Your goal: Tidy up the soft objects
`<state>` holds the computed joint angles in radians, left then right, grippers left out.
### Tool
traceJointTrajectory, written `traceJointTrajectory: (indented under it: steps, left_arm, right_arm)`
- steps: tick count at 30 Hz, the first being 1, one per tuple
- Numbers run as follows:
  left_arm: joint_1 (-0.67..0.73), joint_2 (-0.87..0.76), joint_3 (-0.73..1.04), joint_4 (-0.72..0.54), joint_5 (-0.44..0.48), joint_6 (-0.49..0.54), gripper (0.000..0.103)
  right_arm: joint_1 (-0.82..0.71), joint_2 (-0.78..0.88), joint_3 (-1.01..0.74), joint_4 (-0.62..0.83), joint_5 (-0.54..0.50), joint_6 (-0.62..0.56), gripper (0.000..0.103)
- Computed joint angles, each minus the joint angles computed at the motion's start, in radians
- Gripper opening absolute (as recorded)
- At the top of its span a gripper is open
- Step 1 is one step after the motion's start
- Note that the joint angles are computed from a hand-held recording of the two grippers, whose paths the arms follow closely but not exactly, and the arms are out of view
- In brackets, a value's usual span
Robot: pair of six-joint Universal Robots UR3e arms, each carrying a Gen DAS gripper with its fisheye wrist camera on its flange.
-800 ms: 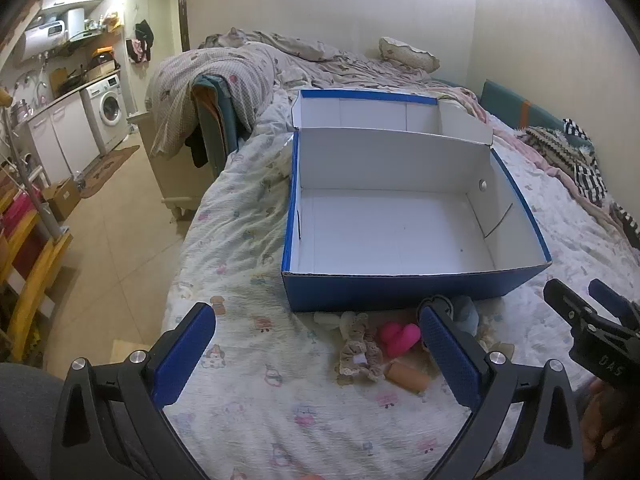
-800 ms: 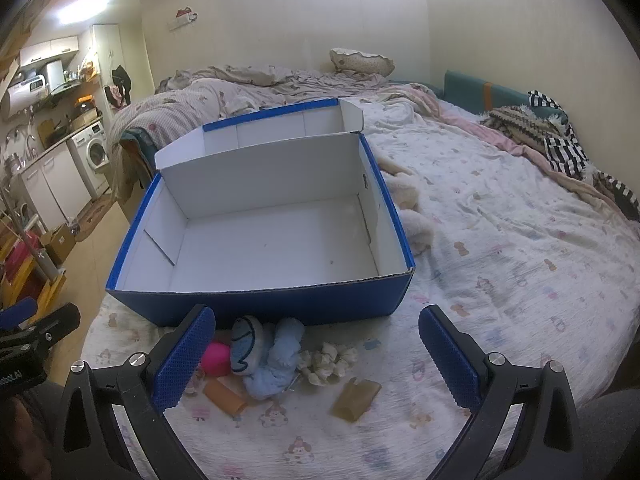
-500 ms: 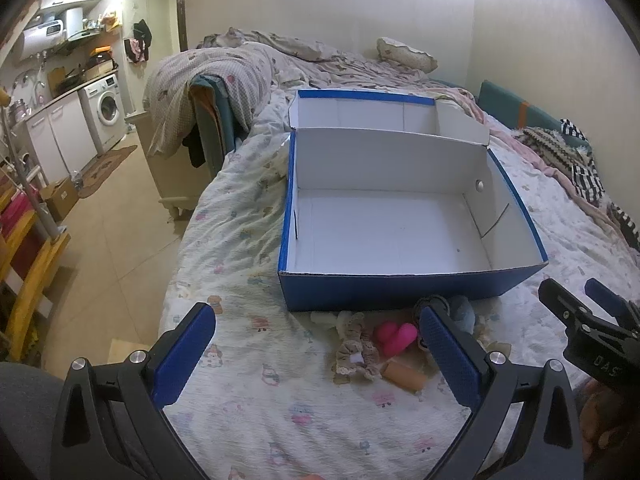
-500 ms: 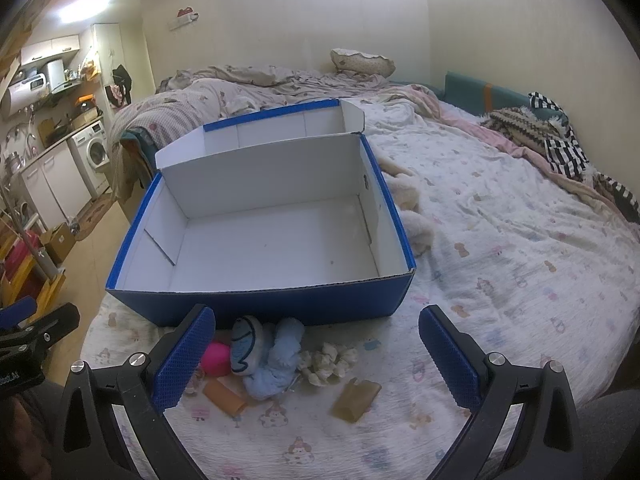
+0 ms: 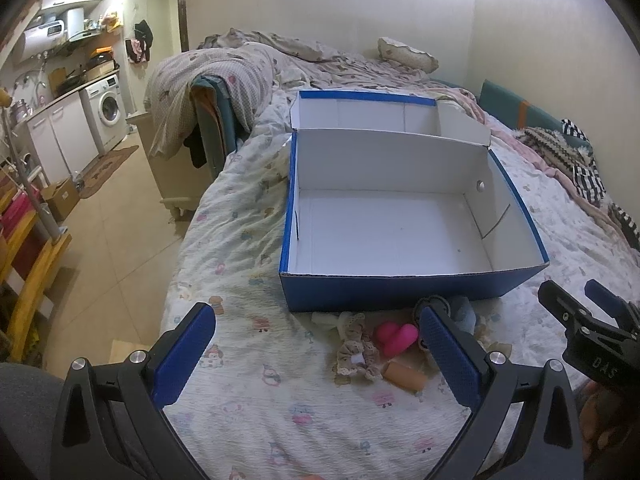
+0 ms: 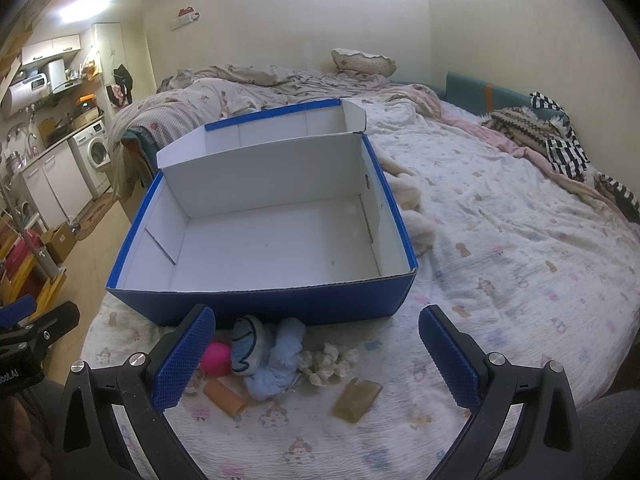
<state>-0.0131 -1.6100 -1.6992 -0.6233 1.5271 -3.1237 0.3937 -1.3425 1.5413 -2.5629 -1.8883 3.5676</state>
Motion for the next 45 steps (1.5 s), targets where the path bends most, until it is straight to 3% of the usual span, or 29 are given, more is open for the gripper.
traceJointTrajectory:
  steps: [45]
  left_arm:
    - [0.018, 0.001, 0.0, -0.01, 0.0, 0.013, 0.102]
  right_arm:
    - [0.005, 0.001, 0.002, -0.008, 0.012, -0.005, 0.103]
